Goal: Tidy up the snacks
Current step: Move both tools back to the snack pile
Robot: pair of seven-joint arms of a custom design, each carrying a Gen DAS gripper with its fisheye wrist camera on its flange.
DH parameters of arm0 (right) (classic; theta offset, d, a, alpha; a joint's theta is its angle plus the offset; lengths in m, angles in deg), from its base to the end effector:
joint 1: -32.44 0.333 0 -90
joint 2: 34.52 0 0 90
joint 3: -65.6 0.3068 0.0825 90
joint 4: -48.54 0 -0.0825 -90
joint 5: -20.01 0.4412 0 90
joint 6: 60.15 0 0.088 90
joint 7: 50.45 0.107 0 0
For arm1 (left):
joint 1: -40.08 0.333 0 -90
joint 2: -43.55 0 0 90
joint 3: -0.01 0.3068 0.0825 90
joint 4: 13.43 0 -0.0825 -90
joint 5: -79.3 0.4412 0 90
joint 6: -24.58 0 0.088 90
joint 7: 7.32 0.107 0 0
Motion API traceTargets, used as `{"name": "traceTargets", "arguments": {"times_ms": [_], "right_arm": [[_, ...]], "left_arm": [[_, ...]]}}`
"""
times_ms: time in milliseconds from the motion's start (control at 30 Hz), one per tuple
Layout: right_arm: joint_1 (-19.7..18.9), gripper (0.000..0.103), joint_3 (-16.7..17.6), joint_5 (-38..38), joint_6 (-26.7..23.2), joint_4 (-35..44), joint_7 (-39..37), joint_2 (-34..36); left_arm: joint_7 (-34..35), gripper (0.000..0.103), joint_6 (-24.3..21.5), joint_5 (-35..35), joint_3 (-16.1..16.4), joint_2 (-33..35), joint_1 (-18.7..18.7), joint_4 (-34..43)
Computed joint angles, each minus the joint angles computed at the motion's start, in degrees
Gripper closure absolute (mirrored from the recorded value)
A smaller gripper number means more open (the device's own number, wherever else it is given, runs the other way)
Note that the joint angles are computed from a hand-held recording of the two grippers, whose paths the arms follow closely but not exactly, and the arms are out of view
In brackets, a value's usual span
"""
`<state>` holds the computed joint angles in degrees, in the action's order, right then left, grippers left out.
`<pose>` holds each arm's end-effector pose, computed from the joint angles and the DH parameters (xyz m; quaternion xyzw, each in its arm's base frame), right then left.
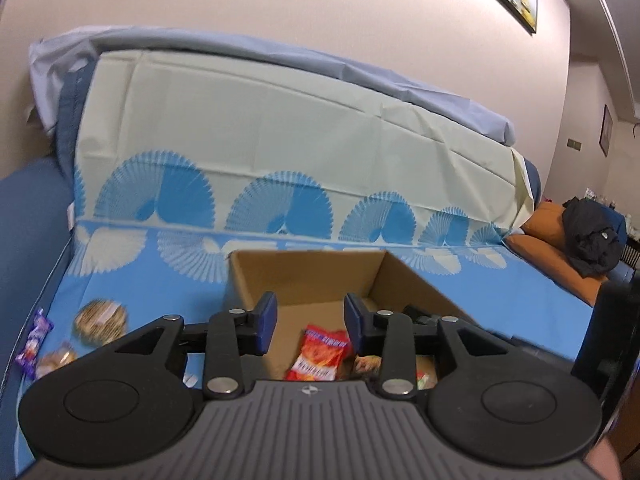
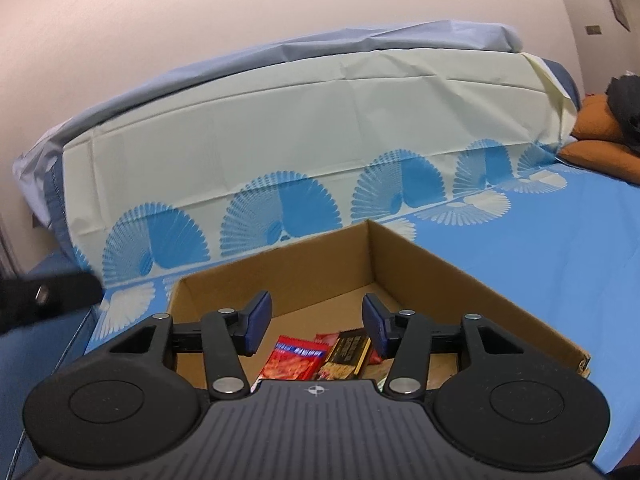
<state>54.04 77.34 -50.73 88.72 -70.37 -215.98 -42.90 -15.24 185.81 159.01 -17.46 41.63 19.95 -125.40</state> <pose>0.4971 0.3550 0.5267 -0.4938 0.6928 -0.3117 0.4232 0.4766 -0.4301 0.5309 -0.5495 0.6216 -0.4777 0.2889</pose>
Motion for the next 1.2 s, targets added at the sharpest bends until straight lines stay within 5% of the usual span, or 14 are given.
{"name": "traceTargets", "arguments": {"times_ms": [233,300,400,500,567,633,733,767,867,1033,1200], "right_arm": [[1.3,0.051,0.9,1.6,-0.9,0.5,-4.2,-0.1],[1.9,0.051,1.1,2.8,-1.5,1.0,-5.8,0.4],[2.9,0.051,1.3,5.0,-2.3,2.3,-8.2,1.5],[3.8,0.051,1.4,5.8,-2.9,3.6,-9.6,2.3],[4.3,0.051,1.4,6.4,-2.9,4.3,-10.4,2.9],[4.9,0.052,1.3,7.0,-2.7,5.1,-11.6,3.6],[5.9,0.052,1.2,8.3,-2.8,6.9,-13.8,5.1],[6.3,0.052,1.1,8.5,-2.7,7.5,-14.4,5.6],[7.3,0.052,0.9,9.4,-2.4,9.0,-16.6,7.1],[8.6,0.052,0.2,12.0,0.9,10.3,-21.1,8.8],[9.5,0.051,-0.2,14.3,5.5,10.9,-27.3,9.9]], "left_arm": [[2.1,0.063,5.0,-4.2,1.4,-7.4,4.2,-11.0],[2.1,0.087,7.0,-3.8,1.6,-9.2,6.1,-14.2],[1.5,0.097,5.8,-2.4,0.8,-11.6,8.7,-18.6],[-2.7,0.097,4.4,-0.1,0.4,-13.6,11.0,-23.2],[-4.4,0.098,3.8,-4.5,1.5,-13.9,11.1,-25.2],[-12.7,0.097,3.3,1.7,-0.5,-15.2,14.1,-25.2],[-10.8,0.095,-1.1,-0.4,-0.5,-13.7,13.6,-24.5],[-10.9,0.089,-1.7,-0.3,-0.4,-13.2,13.5,-24.1],[-11.9,0.033,-7.0,0.6,-0.8,-10.9,13.0,-22.1],[-11.5,0.014,-7.4,3.1,0.8,-5.7,11.6,-18.2],[-12.2,0.009,-8.5,2.9,2.9,-0.8,10.1,-14.6]]}}
